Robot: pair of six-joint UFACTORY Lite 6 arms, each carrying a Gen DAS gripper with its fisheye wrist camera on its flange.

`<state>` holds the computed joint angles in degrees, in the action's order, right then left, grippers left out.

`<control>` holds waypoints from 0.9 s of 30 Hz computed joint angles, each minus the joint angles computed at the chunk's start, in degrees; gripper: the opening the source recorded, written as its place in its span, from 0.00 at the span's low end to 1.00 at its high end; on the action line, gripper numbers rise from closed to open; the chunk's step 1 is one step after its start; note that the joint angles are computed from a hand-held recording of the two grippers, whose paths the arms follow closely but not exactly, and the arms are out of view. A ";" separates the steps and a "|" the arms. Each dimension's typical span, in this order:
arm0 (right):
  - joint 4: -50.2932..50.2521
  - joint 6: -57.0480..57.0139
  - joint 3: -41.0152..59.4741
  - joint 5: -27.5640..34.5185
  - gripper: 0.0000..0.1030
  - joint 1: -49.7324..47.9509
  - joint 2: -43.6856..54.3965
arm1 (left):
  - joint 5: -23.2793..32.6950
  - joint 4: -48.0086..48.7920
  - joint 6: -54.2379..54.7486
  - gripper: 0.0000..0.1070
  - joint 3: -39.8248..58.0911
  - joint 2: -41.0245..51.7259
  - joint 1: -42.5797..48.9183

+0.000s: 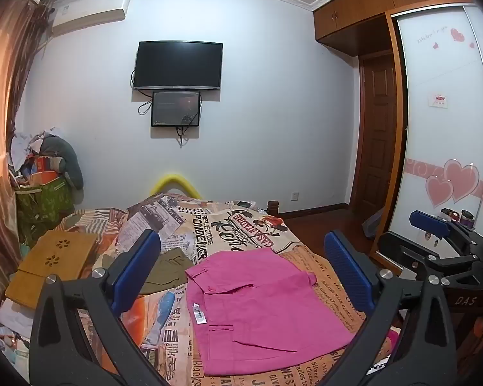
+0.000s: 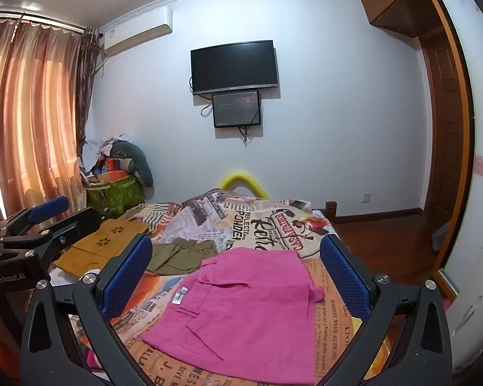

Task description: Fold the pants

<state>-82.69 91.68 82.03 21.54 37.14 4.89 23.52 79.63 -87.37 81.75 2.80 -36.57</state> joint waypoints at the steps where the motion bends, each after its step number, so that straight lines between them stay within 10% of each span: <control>1: -0.48 0.38 -0.08 0.03 1.00 0.01 -0.03 | -0.09 0.40 -0.62 0.96 -0.07 -0.02 0.03; 27: 0.66 -0.51 0.00 0.02 1.00 0.01 -0.03 | -0.78 2.27 -3.03 0.96 -0.54 0.18 0.86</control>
